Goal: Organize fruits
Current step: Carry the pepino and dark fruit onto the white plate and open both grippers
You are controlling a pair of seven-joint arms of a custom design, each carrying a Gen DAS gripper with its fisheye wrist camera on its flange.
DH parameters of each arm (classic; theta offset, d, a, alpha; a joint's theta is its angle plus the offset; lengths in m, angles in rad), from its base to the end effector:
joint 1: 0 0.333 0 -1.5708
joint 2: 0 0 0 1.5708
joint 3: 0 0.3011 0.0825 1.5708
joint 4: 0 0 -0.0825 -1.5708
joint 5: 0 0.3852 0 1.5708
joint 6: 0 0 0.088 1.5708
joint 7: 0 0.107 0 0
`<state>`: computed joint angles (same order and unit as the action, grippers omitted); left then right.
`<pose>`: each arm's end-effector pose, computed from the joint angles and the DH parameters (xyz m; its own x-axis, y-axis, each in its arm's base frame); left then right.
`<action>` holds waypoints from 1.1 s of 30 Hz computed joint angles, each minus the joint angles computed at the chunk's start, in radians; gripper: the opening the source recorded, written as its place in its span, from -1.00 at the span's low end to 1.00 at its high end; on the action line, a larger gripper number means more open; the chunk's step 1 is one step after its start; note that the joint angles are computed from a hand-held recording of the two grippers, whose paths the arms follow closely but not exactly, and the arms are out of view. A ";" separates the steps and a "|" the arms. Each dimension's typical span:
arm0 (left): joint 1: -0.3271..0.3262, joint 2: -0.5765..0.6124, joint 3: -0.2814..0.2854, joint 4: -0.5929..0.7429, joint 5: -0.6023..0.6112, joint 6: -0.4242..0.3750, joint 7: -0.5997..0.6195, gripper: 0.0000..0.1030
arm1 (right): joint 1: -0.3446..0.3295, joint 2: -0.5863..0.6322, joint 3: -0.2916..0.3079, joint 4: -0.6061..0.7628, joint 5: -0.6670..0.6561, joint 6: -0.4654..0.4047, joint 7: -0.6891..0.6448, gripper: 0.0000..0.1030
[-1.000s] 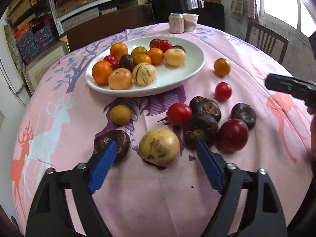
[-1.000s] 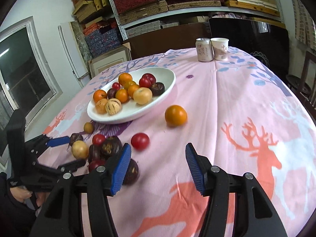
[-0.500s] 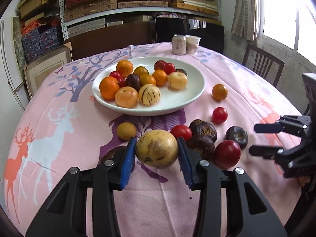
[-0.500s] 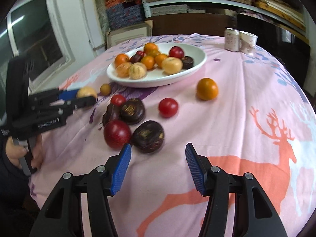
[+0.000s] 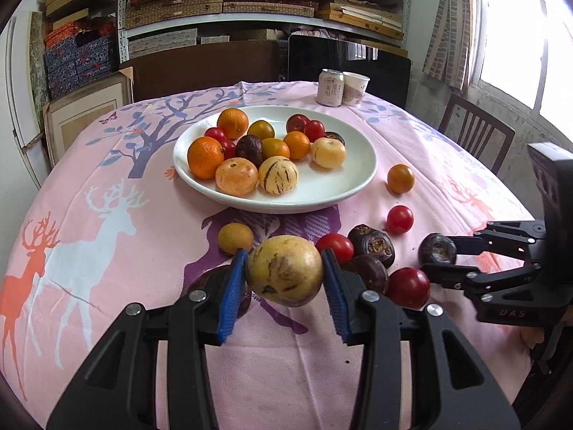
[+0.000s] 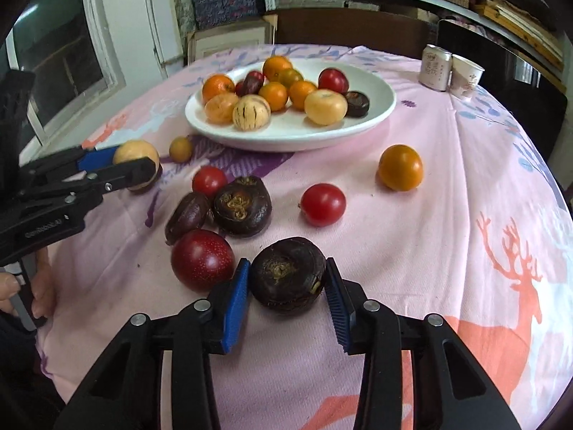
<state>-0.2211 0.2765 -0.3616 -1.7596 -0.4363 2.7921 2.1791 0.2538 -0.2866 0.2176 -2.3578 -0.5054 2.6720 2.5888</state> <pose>0.5876 -0.3355 0.4886 -0.7230 -0.6888 0.0527 -0.4909 0.4586 -0.7408 0.4401 0.2464 0.4865 -0.1062 -0.9870 -0.1206 -0.7572 0.1589 -0.6336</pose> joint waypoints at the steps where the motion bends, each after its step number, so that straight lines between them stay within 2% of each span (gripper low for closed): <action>1: 0.007 -0.002 -0.007 -0.002 -0.017 0.005 0.010 -0.19 | -0.008 -0.024 0.005 -0.022 -0.018 0.023 0.027 -0.19; 5: 0.041 -0.024 -0.045 -0.024 -0.123 0.040 0.092 -0.19 | -0.056 -0.106 0.029 -0.086 -0.066 0.074 0.103 -0.19; 8: 0.037 -0.021 -0.039 0.006 -0.154 -0.001 0.109 -0.19 | -0.109 -0.150 0.043 -0.095 -0.095 0.092 0.133 -0.19; 12: -0.027 0.031 -0.004 0.107 -0.052 -0.037 0.028 -0.19 | -0.189 -0.136 0.055 -0.037 -0.146 0.120 0.138 -0.19; 14: -0.074 0.092 0.015 0.205 0.040 -0.065 -0.033 -0.19 | -0.240 -0.104 0.077 0.016 -0.207 0.119 0.164 -0.19; 16: -0.130 0.165 0.046 0.310 0.150 -0.092 -0.111 -0.19 | -0.257 -0.045 0.061 0.078 -0.243 0.138 0.168 -0.19; 20: -0.182 0.322 0.064 0.534 0.269 -0.215 -0.208 -0.19 | -0.233 0.100 -0.005 0.205 -0.250 0.149 0.134 -0.19; 23: -0.210 0.391 0.079 0.623 0.333 -0.261 -0.248 -0.19 | -0.178 0.211 -0.073 0.287 -0.133 0.160 0.015 -0.19; 24: -0.213 0.405 0.082 0.640 0.346 -0.272 -0.257 -0.05 | -0.161 0.235 -0.091 0.302 -0.088 0.168 -0.030 -0.18; 25: -0.214 0.413 0.084 0.648 0.354 -0.269 -0.268 0.09 | -0.144 0.263 -0.107 0.321 -0.038 0.175 -0.081 -0.17; 26: -0.211 0.412 0.084 0.644 0.357 -0.253 -0.280 0.44 | -0.131 0.283 -0.117 0.338 -0.045 0.165 -0.077 -0.17; 27: -0.200 0.402 0.076 0.626 0.349 -0.226 -0.287 0.62 | -0.118 0.291 -0.127 0.345 -0.068 0.162 -0.056 -0.08; 28: -0.179 0.389 0.058 0.602 0.327 -0.202 -0.282 0.64 | -0.106 0.288 -0.140 0.339 -0.095 0.174 -0.025 0.03; 31: -0.127 0.333 0.023 0.520 0.278 -0.155 -0.263 0.66 | -0.085 0.233 -0.162 0.279 -0.111 0.210 0.020 0.04; 33: -0.092 0.274 0.004 0.431 0.243 -0.121 -0.236 0.68 | -0.095 0.167 -0.151 0.219 -0.156 0.221 0.079 0.04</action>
<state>-0.3126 0.5506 -0.3575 -1.3291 -0.1930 2.6709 1.9426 0.1591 -0.1193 0.0664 -2.1386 -0.6616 2.8930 2.6683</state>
